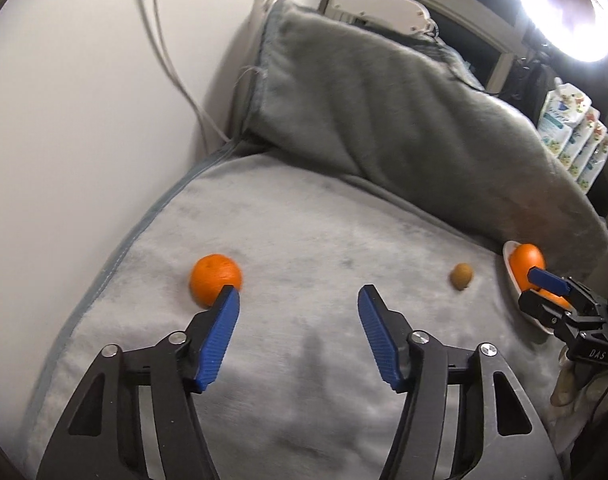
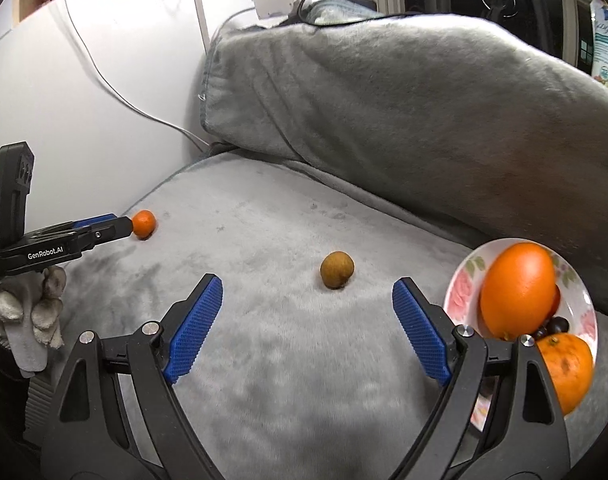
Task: Organize fruits
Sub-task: 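Grasp a brown longan with the right tool while the left tool grasps a tangerine, then carry the longan with the right tool while the left tool carries the tangerine to the plate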
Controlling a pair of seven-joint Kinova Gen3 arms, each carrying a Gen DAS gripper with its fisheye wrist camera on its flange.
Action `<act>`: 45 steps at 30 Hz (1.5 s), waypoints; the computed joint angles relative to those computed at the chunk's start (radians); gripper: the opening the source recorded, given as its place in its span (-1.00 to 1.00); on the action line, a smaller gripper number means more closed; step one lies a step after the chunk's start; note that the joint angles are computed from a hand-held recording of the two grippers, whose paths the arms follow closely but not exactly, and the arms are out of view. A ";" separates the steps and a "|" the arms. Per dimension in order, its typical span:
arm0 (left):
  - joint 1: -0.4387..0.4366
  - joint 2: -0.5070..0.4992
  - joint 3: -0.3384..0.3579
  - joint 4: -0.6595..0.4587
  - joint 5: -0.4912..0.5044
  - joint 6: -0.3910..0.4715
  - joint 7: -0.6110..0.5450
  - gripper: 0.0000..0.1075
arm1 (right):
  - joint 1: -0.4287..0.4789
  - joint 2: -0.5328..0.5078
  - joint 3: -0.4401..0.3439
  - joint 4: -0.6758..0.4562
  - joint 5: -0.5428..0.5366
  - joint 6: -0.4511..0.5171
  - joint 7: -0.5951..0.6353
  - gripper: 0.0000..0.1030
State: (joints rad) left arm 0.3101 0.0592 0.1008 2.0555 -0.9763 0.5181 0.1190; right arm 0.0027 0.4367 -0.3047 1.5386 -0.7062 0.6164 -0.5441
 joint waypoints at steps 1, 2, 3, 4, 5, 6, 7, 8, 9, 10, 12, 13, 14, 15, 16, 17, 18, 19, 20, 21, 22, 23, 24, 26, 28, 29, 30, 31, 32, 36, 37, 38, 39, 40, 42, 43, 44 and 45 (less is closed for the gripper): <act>-0.008 0.003 -0.005 0.003 0.009 -0.006 -0.005 0.07 | -0.021 0.008 0.013 -0.009 0.018 -0.008 -0.020 0.69; -0.015 0.007 -0.011 0.007 0.015 -0.014 -0.007 0.06 | -0.039 0.015 0.024 -0.017 0.037 -0.014 -0.040 0.62; -0.022 0.010 -0.018 0.010 0.021 -0.022 -0.010 0.03 | -0.056 0.021 0.034 -0.025 0.059 -0.019 -0.063 0.58; -0.027 0.012 -0.023 0.013 0.026 -0.026 -0.014 0.01 | -0.078 0.030 0.048 -0.037 0.087 -0.023 -0.095 0.56; -0.032 0.015 -0.029 0.016 0.031 -0.031 -0.017 -0.02 | -0.087 0.038 0.052 -0.044 0.106 -0.026 -0.115 0.55; -0.036 0.017 -0.034 0.017 0.036 -0.035 -0.021 -0.03 | -0.104 0.049 0.062 -0.059 0.133 -0.024 -0.145 0.55; -0.041 0.019 -0.040 0.018 0.041 -0.039 -0.026 -0.04 | -0.112 0.057 0.063 -0.070 0.153 -0.023 -0.166 0.54; -0.047 0.022 -0.045 0.020 0.048 -0.048 -0.033 -0.07 | -0.123 0.066 0.068 -0.081 0.175 -0.023 -0.189 0.51; -0.052 0.025 -0.051 0.021 0.053 -0.054 -0.040 -0.09 | -0.131 0.073 0.070 -0.090 0.195 -0.023 -0.210 0.46; -0.053 0.026 -0.055 0.022 0.052 -0.056 -0.042 -0.09 | -0.141 0.082 0.073 -0.103 0.216 -0.019 -0.231 0.44; -0.060 0.027 -0.063 0.021 0.065 -0.062 -0.061 -0.11 | -0.154 0.098 0.075 -0.123 0.252 -0.016 -0.265 0.39; -0.067 0.028 -0.066 0.022 0.080 -0.070 -0.078 -0.13 | -0.165 0.108 0.081 -0.136 0.272 -0.013 -0.287 0.39; -0.072 0.029 -0.070 0.023 0.090 -0.079 -0.089 -0.17 | -0.172 0.114 0.084 -0.146 0.289 -0.008 -0.306 0.38; -0.074 0.031 -0.074 0.024 0.096 -0.085 -0.097 -0.17 | -0.175 0.120 0.083 -0.154 0.302 -0.005 -0.319 0.35; -0.077 0.035 -0.077 0.024 0.103 -0.091 -0.106 -0.17 | -0.180 0.128 0.084 -0.162 0.316 -0.004 -0.333 0.31; -0.078 0.039 -0.081 0.024 0.111 -0.094 -0.115 -0.17 | -0.186 0.133 0.085 -0.169 0.330 -0.002 -0.346 0.22; -0.080 0.043 -0.085 0.025 0.121 -0.100 -0.125 -0.18 | -0.195 0.139 0.090 -0.178 0.346 0.002 -0.363 0.17; -0.083 0.048 -0.088 0.024 0.137 -0.106 -0.140 -0.19 | -0.203 0.145 0.094 -0.186 0.360 0.006 -0.379 0.17; -0.086 0.053 -0.091 0.022 0.156 -0.107 -0.159 -0.26 | -0.207 0.150 0.095 -0.192 0.372 0.008 -0.391 0.16; -0.084 0.058 -0.097 0.020 0.164 -0.108 -0.166 -0.30 | -0.210 0.156 0.096 -0.199 0.382 0.011 -0.402 0.14; -0.080 0.061 -0.104 0.020 0.167 -0.112 -0.169 -0.31 | -0.209 0.159 0.093 -0.202 0.389 0.014 -0.408 0.12; -0.077 0.063 -0.110 0.021 0.170 -0.115 -0.172 -0.33 | -0.210 0.164 0.093 -0.209 0.397 0.019 -0.416 0.04; -0.074 0.065 -0.116 0.021 0.170 -0.119 -0.172 -0.33 | -0.212 0.169 0.092 -0.216 0.404 0.025 -0.423 -0.04; -0.066 0.068 -0.124 0.017 0.172 -0.115 -0.175 -0.33 | -0.214 0.179 0.094 -0.231 0.415 0.039 -0.438 -0.08; -0.057 0.071 -0.130 0.013 0.167 -0.107 -0.172 -0.34 | -0.213 0.187 0.092 -0.238 0.422 0.043 -0.446 -0.09; -0.053 0.072 -0.132 0.012 0.164 -0.104 -0.169 -0.35 | -0.212 0.189 0.090 -0.239 0.424 0.042 -0.447 -0.12; -0.051 0.072 -0.133 0.012 0.162 -0.103 -0.169 -0.35 | -0.212 0.189 0.088 -0.238 0.426 0.040 -0.449 -0.20; -0.050 0.071 -0.134 0.012 0.160 -0.103 -0.167 -0.35 | -0.211 0.188 0.087 -0.235 0.428 0.037 -0.450 -0.23; -0.048 0.071 -0.135 0.012 0.158 -0.101 -0.165 -0.35 | -0.210 0.188 0.086 -0.234 0.429 0.036 -0.452 -0.30; -0.043 0.067 -0.134 0.014 0.142 -0.098 -0.150 -0.36 | -0.190 0.190 0.072 -0.234 0.416 0.040 -0.449 -0.42; -0.040 0.065 -0.133 0.015 0.135 -0.096 -0.143 -0.36 | -0.186 0.190 0.069 -0.235 0.413 0.042 -0.445 -0.42; -0.038 0.063 -0.132 0.015 0.129 -0.093 -0.136 -0.36 | -0.183 0.188 0.067 -0.232 0.410 0.040 -0.442 -0.42; -0.036 0.060 -0.130 0.017 0.122 -0.091 -0.128 -0.36 | -0.180 0.187 0.064 -0.229 0.407 0.038 -0.438 -0.42; -0.033 0.055 -0.127 0.019 0.113 -0.088 -0.118 -0.36 | -0.173 0.183 0.058 -0.224 0.400 0.035 -0.432 -0.42; -0.031 0.046 -0.120 0.025 0.093 -0.084 -0.097 -0.36 | -0.162 0.175 0.050 -0.214 0.388 0.031 -0.419 -0.42; -0.030 0.041 -0.114 0.027 0.083 -0.082 -0.089 -0.36 | -0.154 0.169 0.043 -0.208 0.379 0.029 -0.410 -0.42; -0.027 0.035 -0.107 0.028 0.072 -0.076 -0.077 -0.36 | -0.147 0.165 0.039 -0.205 0.371 0.030 -0.402 -0.42; -0.027 0.032 -0.099 0.026 0.069 -0.068 -0.073 -0.36 | -0.143 0.160 0.036 -0.199 0.364 0.028 -0.395 -0.42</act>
